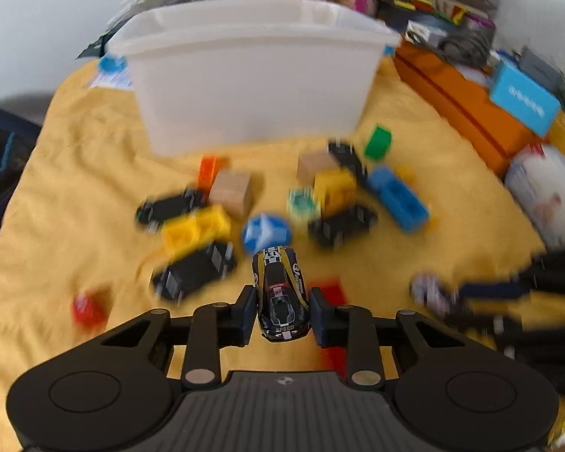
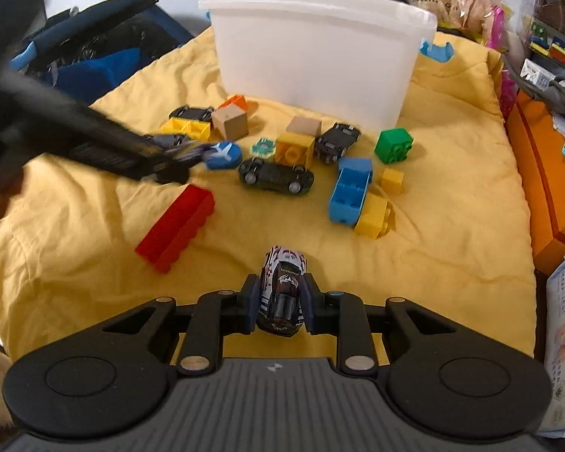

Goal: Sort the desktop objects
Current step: 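Grasp black toy car with left tool while right tool grasps white car, then carry both cars over the white bin and open both tools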

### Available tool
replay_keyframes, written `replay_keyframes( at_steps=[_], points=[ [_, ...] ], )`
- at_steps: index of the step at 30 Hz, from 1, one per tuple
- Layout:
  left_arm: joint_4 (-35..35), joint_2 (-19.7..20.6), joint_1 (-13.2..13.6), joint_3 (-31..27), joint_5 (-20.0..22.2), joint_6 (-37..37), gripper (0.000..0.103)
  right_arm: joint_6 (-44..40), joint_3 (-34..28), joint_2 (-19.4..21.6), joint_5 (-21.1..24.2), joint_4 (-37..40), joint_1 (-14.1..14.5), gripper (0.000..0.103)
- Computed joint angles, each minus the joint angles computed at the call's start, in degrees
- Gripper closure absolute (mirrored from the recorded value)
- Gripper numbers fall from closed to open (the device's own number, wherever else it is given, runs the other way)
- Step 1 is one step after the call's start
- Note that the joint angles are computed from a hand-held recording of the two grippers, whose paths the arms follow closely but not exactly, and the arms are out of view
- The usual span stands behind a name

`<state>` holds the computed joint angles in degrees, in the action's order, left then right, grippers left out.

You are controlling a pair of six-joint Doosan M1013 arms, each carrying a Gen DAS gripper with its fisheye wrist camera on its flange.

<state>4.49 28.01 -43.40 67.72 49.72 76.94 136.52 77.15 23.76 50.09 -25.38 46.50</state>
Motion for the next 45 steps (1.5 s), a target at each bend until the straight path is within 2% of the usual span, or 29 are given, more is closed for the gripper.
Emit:
replay_keyframes(
  at_steps=[2,6,8,9,13,16,20,21,22,25,29,34,39,43,45],
  points=[
    [2.94,-1.62,-0.61,2.98,0.07,-2.29,0.070,-1.71,0.27,-0.08,-0.21,2.23,-0.24,0.075],
    [2.16,-3.17,-0.55,6.86,-0.29,-5.99,0.069,0.25,1.32,-0.55,-1.61,1.88,-0.13,0.067],
    [3.41,-3.72,-0.87,7.70,-1.39,-6.73,0.062,1.38,1.41,-0.68,-1.77,0.35,-0.03,0.065],
    [4.51,-3.73,-1.09,7.67,-1.46,-6.85,0.055,1.45,1.26,-0.61,-1.59,-0.08,-0.03,0.064],
    [5.05,-3.32,-1.37,7.20,-0.99,-7.03,0.053,1.19,1.13,-0.19,-1.99,0.76,-0.39,0.064],
    [5.35,-3.45,-1.42,7.83,-1.82,-7.16,0.053,-0.17,0.84,0.35,-1.43,3.20,-0.65,0.063],
    [5.95,-3.54,-1.53,8.21,-2.71,-6.33,0.055,-0.07,1.62,0.34,-1.87,1.29,-0.15,0.062],
    [5.76,-3.68,-1.49,8.39,-3.19,-6.59,0.068,-0.34,1.65,0.37,-1.89,0.86,-0.05,0.063],
    [5.20,-3.81,-1.34,8.46,-3.56,-6.73,0.070,-0.46,1.63,0.38,-1.90,0.73,-0.01,0.069],
    [2.87,-3.68,-0.92,7.82,-3.18,-4.64,0.070,0.71,1.37,0.33,-1.61,0.00,0.10,0.069],
    [3.38,-4.28,-0.67,6.69,-5.25,-3.90,0.070,2.89,1.27,-0.40,-2.96,-2.66,0.16,0.069],
    [11.21,-3.08,-0.27,1.14,-11.15,-6.80,0.070,5.48,-1.50,-0.38,-4.01,-12.17,-0.72,0.069],
    [16.97,2.32,0.39,-9.71,-12.43,-11.21,0.070,11.01,-6.83,2.01,-5.00,-23.46,-2.74,0.069],
    [21.50,8.00,0.08,-19.30,-9.62,-10.24,0.070,14.68,-12.21,4.77,-4.78,-25.90,-4.53,0.069],
    [18.94,10.97,0.78,-24.24,-7.35,-8.25,0.070,15.57,-14.32,6.21,-4.13,-25.89,-5.17,0.069]
  ],
)
